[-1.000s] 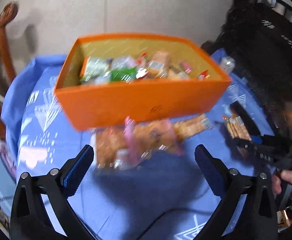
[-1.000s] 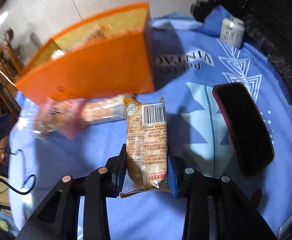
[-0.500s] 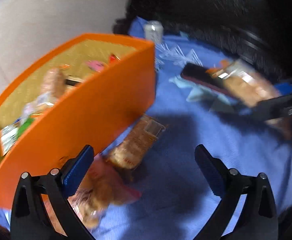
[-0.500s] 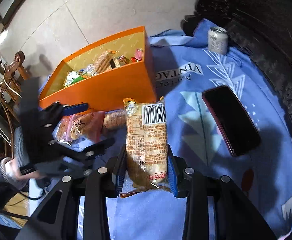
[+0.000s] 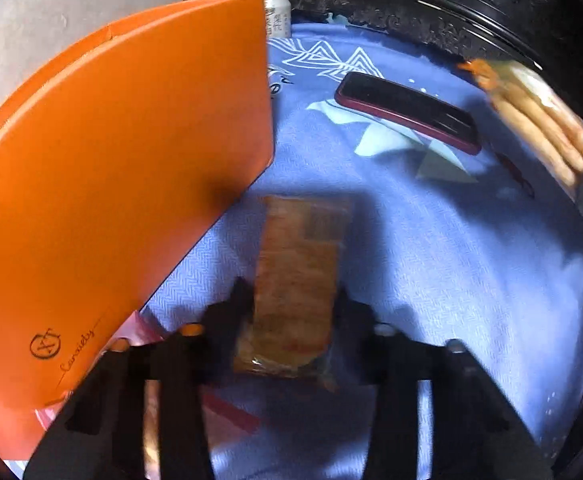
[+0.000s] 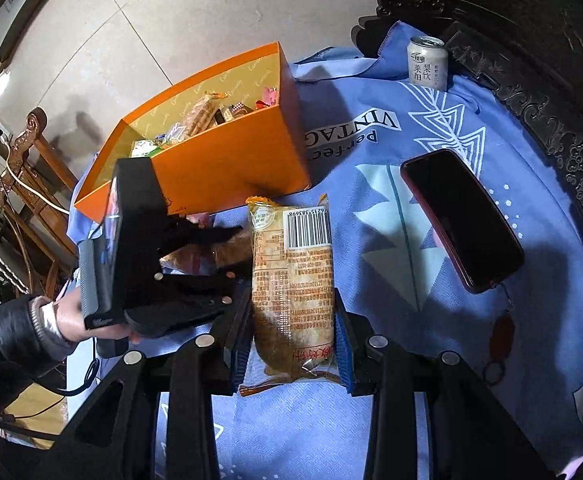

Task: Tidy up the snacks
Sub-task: 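Grasp barcoded bread stick bag with right gripper while left grasps cracker pack, then carry bread stick bag and cracker pack over the box and release them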

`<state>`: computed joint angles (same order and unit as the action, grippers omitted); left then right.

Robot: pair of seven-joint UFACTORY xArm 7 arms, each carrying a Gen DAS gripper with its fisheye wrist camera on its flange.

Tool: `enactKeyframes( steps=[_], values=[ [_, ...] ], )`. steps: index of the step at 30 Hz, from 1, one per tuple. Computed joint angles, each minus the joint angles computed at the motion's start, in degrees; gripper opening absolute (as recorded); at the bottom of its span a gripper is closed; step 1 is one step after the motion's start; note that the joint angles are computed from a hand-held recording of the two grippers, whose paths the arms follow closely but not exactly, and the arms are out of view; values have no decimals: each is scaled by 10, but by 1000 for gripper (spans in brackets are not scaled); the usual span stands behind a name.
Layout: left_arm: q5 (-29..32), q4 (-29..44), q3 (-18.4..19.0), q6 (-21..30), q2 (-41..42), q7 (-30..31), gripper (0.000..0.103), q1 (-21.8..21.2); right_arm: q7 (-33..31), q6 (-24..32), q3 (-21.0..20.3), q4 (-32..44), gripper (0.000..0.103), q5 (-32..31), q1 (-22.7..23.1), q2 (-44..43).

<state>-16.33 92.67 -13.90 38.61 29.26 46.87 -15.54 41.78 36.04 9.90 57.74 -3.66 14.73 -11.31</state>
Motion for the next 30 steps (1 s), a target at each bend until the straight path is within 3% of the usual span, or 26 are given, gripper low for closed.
enactKeyframes(
  steps=[5, 12, 19, 25, 30],
  values=[
    [-22, -46, -2, -14, -34, -23, 35, 6, 2, 1, 0, -4, 36, 3, 0, -6],
    [-118, -150, -8, -57, -143, -29, 34, 34, 2, 4, 6, -2, 36, -3, 3, -13],
    [-172, -211, 34, -96, -249, -54, 34, 34, -33, -17, 12, 50, 36, -14, 16, 16],
    [-175, -118, 62, -101, -228, -99, 34, 44, -81, -45, 8, 161, 36, -46, 24, 90],
    [-73, 43, 72, -105, -128, -194, 34, 46, -123, -50, -11, 296, 36, -76, 33, 182]
  ],
)
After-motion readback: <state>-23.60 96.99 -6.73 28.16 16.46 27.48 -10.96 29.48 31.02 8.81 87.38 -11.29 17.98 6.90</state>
